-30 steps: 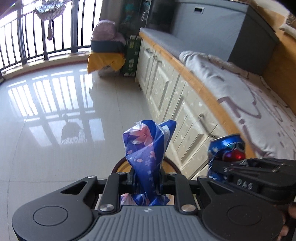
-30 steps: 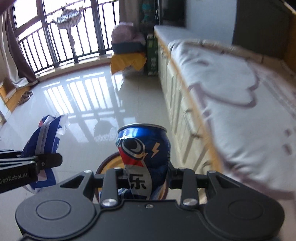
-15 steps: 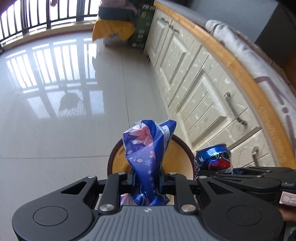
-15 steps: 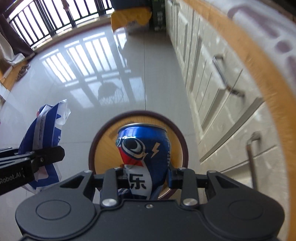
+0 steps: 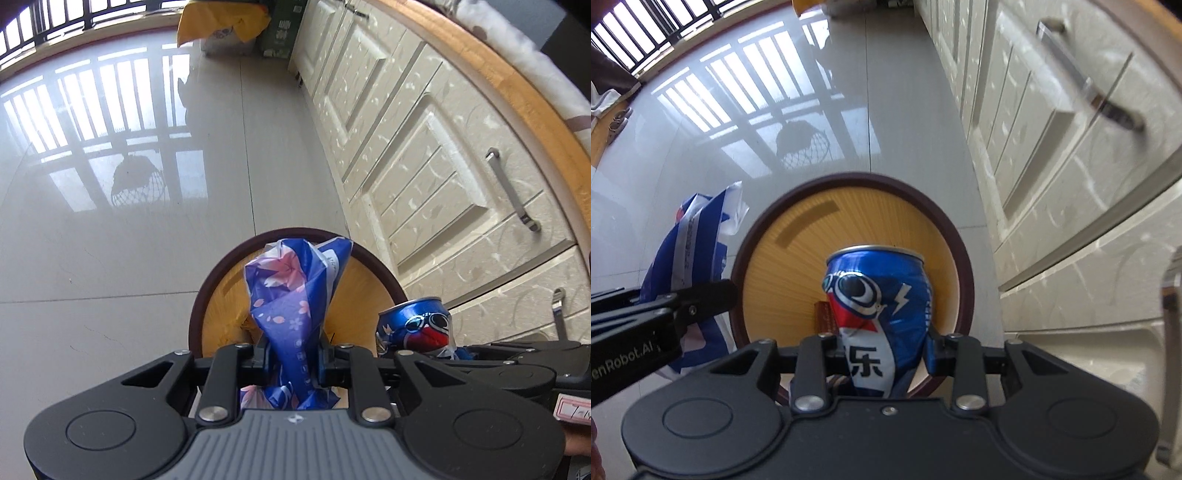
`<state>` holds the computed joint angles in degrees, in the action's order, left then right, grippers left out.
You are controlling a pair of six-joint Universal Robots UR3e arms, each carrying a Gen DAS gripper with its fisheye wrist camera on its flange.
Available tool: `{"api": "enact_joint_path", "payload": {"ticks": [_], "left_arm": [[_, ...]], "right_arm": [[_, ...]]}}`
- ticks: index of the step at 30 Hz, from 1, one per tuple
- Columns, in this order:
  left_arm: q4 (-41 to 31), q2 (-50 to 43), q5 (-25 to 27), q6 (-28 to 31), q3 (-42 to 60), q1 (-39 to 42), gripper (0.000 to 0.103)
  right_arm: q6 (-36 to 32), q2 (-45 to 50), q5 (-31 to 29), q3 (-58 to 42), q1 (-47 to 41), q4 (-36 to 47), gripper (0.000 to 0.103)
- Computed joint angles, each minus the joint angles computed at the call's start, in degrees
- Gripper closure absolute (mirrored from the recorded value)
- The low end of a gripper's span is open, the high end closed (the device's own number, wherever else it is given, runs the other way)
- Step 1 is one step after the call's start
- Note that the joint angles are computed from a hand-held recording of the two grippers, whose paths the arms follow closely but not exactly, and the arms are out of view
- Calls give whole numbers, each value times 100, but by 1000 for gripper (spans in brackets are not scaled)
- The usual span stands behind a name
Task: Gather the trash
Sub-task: 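Carry the blue snack bag with the left tool while the right tool carries the Pepsi can over the wastebasket, then open the right tool to drop the can while the left tool opens to drop the bag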
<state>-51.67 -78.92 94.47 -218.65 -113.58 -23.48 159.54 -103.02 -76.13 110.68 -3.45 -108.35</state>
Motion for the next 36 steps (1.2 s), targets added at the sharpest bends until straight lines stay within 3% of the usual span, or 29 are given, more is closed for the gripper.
{"api": "enact_joint_path", "payload": {"ticks": [7, 14, 17, 22, 26, 31, 36], "left_arm": [[377, -28, -195, -86, -437, 199, 81], [751, -261, -354, -92, -578, 272, 80], [856, -377, -433, -50, -595, 281, 78], [645, -371, -479, -49, -664, 328, 48], [522, -188, -571, -20, -842, 411, 40], [433, -130, -566, -20, -874, 387, 23], [178, -57, -533, 75, -813, 365, 15]], "right_arm": [[66, 258, 211, -29, -102, 31, 65], [84, 391, 222, -102, -97, 76, 43], [34, 424, 198, -181, -85, 185, 41], [-69, 467, -36, -238, -20, 219, 41], [-208, 444, -124, -209, -62, 222, 38], [-265, 397, -217, -188, -64, 198, 36], [-341, 328, -259, -206, -143, 284, 31]]}}
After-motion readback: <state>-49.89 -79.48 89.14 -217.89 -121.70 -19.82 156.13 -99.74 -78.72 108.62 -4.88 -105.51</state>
